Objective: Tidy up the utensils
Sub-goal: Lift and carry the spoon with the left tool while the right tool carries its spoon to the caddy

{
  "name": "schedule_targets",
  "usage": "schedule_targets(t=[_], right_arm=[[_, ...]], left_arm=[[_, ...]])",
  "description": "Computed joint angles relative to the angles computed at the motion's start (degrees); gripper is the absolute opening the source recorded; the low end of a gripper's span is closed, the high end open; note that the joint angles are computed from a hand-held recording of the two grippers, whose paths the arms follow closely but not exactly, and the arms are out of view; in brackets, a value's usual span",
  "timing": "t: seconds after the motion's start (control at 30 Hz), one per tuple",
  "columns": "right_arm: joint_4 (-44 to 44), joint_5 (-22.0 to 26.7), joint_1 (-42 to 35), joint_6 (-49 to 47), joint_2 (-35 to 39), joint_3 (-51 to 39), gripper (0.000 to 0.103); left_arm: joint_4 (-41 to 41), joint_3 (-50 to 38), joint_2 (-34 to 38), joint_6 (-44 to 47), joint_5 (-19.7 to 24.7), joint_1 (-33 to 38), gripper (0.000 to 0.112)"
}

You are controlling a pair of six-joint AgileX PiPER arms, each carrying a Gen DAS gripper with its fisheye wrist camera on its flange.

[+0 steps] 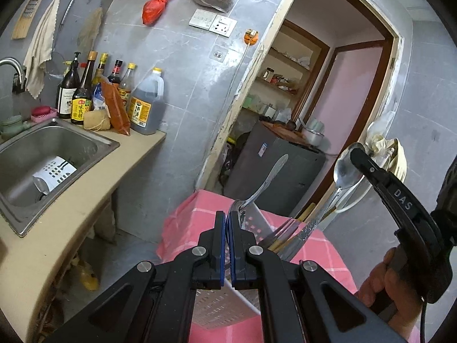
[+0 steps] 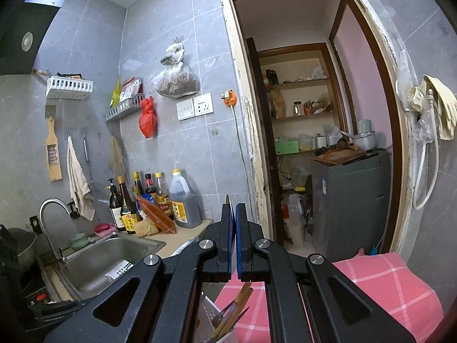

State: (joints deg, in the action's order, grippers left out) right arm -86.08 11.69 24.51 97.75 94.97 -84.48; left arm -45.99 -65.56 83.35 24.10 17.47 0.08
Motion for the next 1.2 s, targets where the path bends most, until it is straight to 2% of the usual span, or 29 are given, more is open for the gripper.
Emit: schedule_targets(t=[0.17, 0.27, 0.37, 0.47, 0.63, 0.83, 0.93, 1.1, 1.2], right_arm=[[2.4, -0.6, -0.2, -3.1, 1.1, -0.2, 0.003], [4.1, -1.0, -0.4, -5.1, 1.4, -0.5, 0.003], [3.9, -1.5, -0.6, -4.9, 1.2, -0.1, 0.003], [1.9, -1.5, -0.6, -2.9, 1.3, 0.2, 0.003], [3.9, -1.6, -0.7, -5.0, 1.3, 0.2, 0.003], [0.7, -2.1, -1.1, -2.3, 1.0, 1.2, 0.003], [-1.0, -2.7, -1.5, -0.1, 1.2, 1.5, 0.003], [-5.9, -3.8, -1.9, 5.0, 1.6, 2.0, 0.003], [-6.6, -4.5, -2.2, 6.0, 2.2, 1.8, 0.003]], left_arm=[[-2.5, 0.7, -0.2, 2.6, 0.7, 0.1, 0.003], [3.4, 0.7, -0.7, -1.3, 0.2, -1.0, 0.003], [14.0, 0.6, -2.0, -9.2, 0.5, -2.1, 0.003], [18.6, 0.4, -2.4, -13.3, 1.3, -2.3, 0.003], [11.2, 1.2, -1.5, -9.2, -0.1, -1.8, 0.003], [4.2, 1.4, 0.2, -4.0, -3.5, -4.0, 0.003], [4.5, 1.6, 1.4, -4.3, -5.2, -5.2, 0.003], [3.3, 2.6, 2.3, -3.8, -5.6, -5.3, 0.003], [6.5, 2.6, 2.3, -6.3, -6.0, -6.0, 0.003]])
